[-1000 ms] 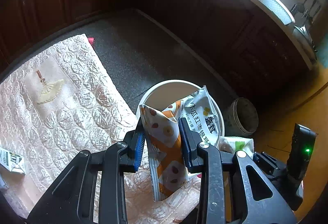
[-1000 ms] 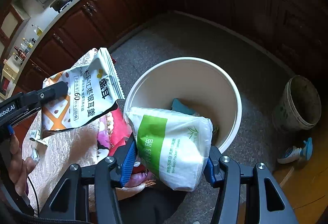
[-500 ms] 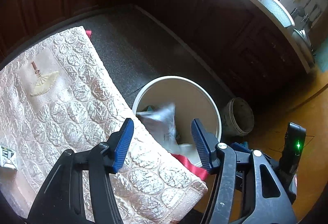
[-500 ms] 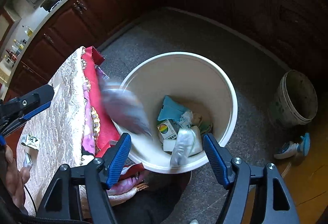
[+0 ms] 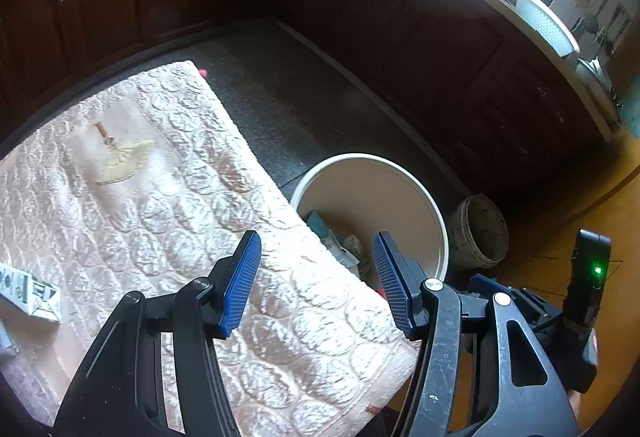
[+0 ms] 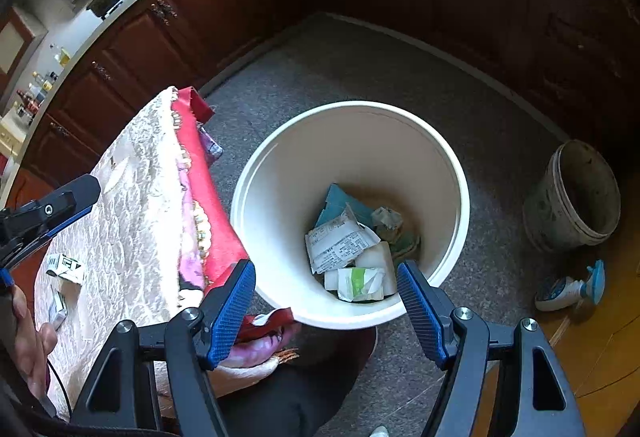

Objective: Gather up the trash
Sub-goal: 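Move both tools back over the table toward the boxes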

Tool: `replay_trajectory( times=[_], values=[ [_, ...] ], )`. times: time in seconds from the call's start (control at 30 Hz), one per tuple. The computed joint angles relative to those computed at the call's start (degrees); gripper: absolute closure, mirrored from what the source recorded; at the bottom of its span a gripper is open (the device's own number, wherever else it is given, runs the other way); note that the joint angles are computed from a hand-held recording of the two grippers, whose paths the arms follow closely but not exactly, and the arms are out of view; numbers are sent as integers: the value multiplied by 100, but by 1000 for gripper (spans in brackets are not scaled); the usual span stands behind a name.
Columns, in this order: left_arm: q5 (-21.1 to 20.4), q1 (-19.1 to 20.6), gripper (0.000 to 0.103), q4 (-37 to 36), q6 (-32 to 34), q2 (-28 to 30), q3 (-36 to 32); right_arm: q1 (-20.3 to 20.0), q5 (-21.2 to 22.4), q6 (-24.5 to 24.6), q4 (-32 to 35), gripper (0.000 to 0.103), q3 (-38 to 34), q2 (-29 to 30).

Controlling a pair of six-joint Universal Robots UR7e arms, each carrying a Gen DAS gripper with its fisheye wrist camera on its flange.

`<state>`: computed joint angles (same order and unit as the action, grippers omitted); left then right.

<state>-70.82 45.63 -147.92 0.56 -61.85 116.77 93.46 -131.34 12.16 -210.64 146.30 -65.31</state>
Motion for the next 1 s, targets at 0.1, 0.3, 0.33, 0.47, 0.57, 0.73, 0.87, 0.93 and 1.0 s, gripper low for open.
replay_trajectory(
  times=[0.1,0.3,0.33,0.47,0.57,0.73,0.87,0.93,1.0],
  values=[
    [123,3,46,-8,30,-142,79,130,-93,27,93,32,-63,10],
    [274,173,46,121,129,-612,282,435,-177,54,238,32,-186,23],
    [312,198,46,155,128,-676,308,499,-185,55,255,32,-223,44],
    [540,413,46,405,104,-1084,455,763,-177,15,335,29,-411,166],
    [694,621,46,710,3,-1377,459,903,-114,-30,413,29,-579,292],
    [1179,1007,46,1121,-7,-1866,492,1069,181,-122,702,28,-913,581],
    [1607,1416,46,1547,-136,-2174,423,1195,248,-195,1040,28,-1224,876],
    [1754,1684,46,1758,-335,-2195,302,1233,302,-233,1160,28,-1376,1017],
    [1638,1973,46,1912,-501,-2118,112,1273,330,-233,1271,28,-1525,1140]
  ],
)
